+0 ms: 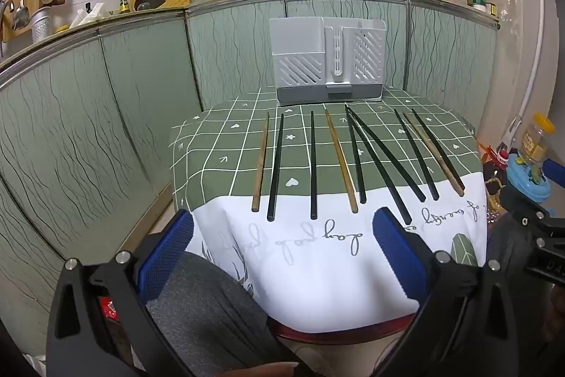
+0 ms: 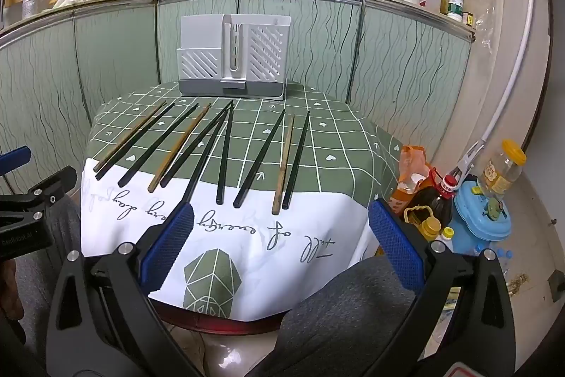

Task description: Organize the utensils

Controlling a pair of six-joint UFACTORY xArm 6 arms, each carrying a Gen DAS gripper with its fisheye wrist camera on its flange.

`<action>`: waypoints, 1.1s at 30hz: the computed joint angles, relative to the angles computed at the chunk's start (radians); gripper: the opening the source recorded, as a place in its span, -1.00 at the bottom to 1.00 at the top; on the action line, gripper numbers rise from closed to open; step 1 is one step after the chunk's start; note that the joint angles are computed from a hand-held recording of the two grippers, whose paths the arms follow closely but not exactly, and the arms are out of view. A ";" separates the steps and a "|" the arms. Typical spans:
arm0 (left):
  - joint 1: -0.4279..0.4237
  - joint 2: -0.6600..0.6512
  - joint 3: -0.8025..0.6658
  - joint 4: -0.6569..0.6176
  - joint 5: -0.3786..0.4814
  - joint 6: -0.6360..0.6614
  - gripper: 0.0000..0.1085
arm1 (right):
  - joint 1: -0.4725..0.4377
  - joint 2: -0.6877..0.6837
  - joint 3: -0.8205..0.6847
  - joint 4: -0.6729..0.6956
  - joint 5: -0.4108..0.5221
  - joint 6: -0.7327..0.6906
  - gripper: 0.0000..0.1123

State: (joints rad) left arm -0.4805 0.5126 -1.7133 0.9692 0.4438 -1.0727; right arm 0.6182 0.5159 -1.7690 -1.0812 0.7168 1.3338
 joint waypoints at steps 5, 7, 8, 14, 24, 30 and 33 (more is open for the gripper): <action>-0.002 0.003 -0.003 -0.008 0.000 0.010 0.83 | 0.001 0.001 -0.003 0.008 0.005 -0.009 0.69; 0.002 0.009 -0.005 -0.013 -0.004 0.016 0.83 | 0.002 0.001 -0.004 0.008 0.007 -0.010 0.69; 0.001 0.005 -0.002 -0.012 -0.004 0.016 0.83 | 0.002 0.002 -0.004 0.009 0.007 -0.012 0.69; 0.002 0.007 -0.011 -0.044 -0.002 0.042 0.83 | 0.005 0.005 -0.009 0.005 0.016 -0.008 0.69; 0.004 -0.011 0.009 -0.015 -0.019 0.011 0.83 | 0.001 -0.026 0.018 -0.007 0.011 0.002 0.69; 0.004 -0.017 0.013 0.004 -0.021 -0.001 0.83 | 0.002 -0.024 0.012 -0.008 0.014 0.001 0.69; 0.004 -0.019 0.014 0.007 -0.024 -0.002 0.83 | 0.003 -0.026 0.013 -0.013 0.015 0.004 0.69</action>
State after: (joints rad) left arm -0.4761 0.4933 -1.6990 0.9760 0.4194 -1.0747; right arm 0.6217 0.4894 -1.7561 -1.0945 0.7323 1.3381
